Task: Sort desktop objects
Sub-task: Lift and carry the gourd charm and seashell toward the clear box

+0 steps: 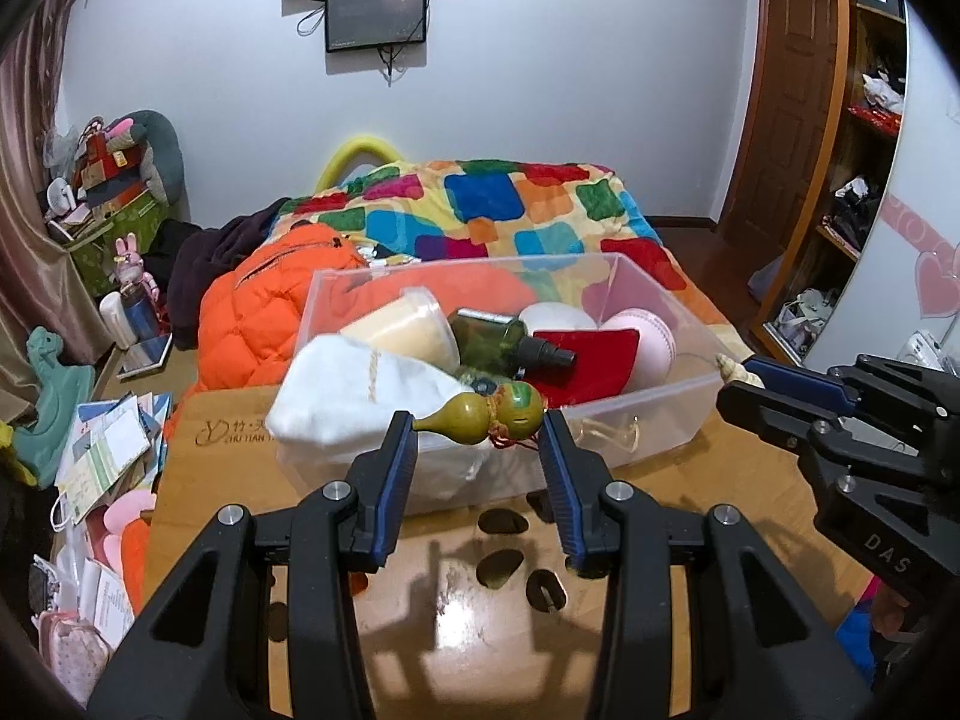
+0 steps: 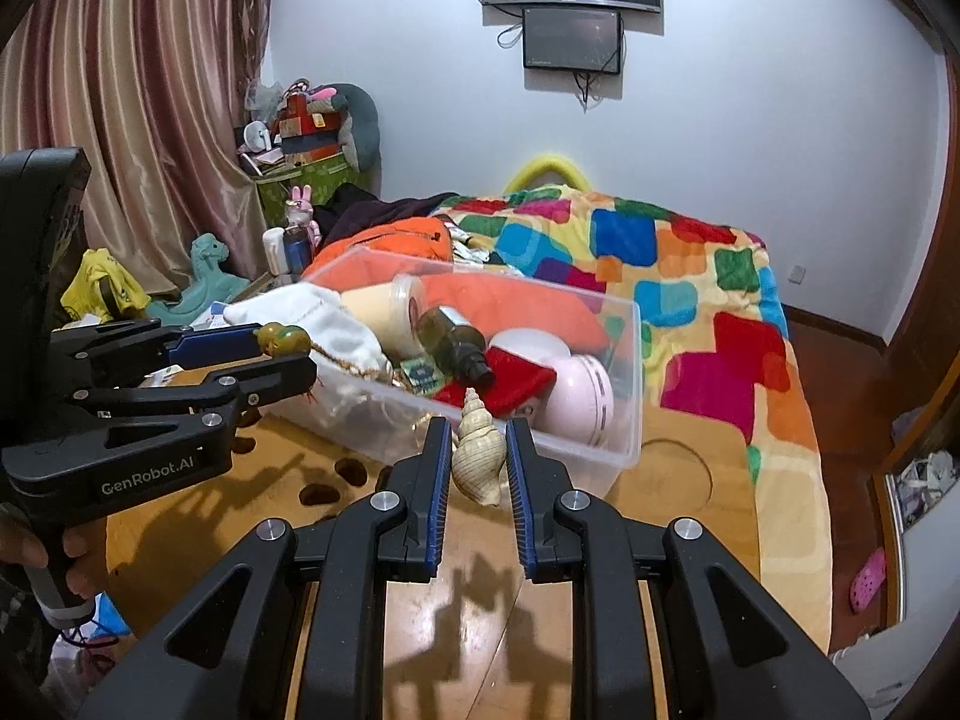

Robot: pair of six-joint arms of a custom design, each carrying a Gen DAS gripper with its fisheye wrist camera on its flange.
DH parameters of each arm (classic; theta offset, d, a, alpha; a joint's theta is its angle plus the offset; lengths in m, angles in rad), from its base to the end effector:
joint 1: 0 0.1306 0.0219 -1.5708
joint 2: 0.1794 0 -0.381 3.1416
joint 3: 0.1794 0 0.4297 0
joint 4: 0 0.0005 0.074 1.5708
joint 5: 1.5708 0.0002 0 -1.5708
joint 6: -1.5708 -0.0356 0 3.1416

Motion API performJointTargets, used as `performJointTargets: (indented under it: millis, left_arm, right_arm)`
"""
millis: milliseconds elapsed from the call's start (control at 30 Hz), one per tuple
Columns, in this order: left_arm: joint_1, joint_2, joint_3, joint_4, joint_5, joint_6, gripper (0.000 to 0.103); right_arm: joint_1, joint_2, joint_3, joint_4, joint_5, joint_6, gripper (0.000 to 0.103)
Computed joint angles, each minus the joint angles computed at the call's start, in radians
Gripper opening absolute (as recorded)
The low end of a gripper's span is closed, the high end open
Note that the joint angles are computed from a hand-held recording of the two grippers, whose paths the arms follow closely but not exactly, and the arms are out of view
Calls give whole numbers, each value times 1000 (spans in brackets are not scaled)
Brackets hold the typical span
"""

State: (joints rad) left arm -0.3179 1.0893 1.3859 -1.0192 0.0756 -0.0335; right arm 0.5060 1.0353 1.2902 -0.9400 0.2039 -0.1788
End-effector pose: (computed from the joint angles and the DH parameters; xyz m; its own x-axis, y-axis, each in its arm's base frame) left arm 0.3804 -0.1285 0.5474 -0.6156 0.2377 -0.7513 0.3863 0.9220 -0.0248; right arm 0.3440 0.1818 0.5270 -0.6047 -0.1359 -0.7848 -0.2337 0.9722 0.0116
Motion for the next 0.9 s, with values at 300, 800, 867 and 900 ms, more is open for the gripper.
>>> performJointTargets:
  millis: [300, 800, 867, 900]
  left_arm:
    - [14, 50, 56, 8, 11, -21, 41]
    - [30, 119, 84, 26, 7, -35, 41]
    - [31, 128, 88, 28, 5, -35, 41]
    - [31, 133, 90, 29, 5, -36, 41]
  right_arm:
    - [-25, 60, 57, 12, -23, 25, 17]
    - [-80, 206, 155, 3, -97, 46, 17]
    - [-85, 217, 158, 2, -110, 44, 17]
    - [-87, 219, 157, 1, -115, 44, 17]
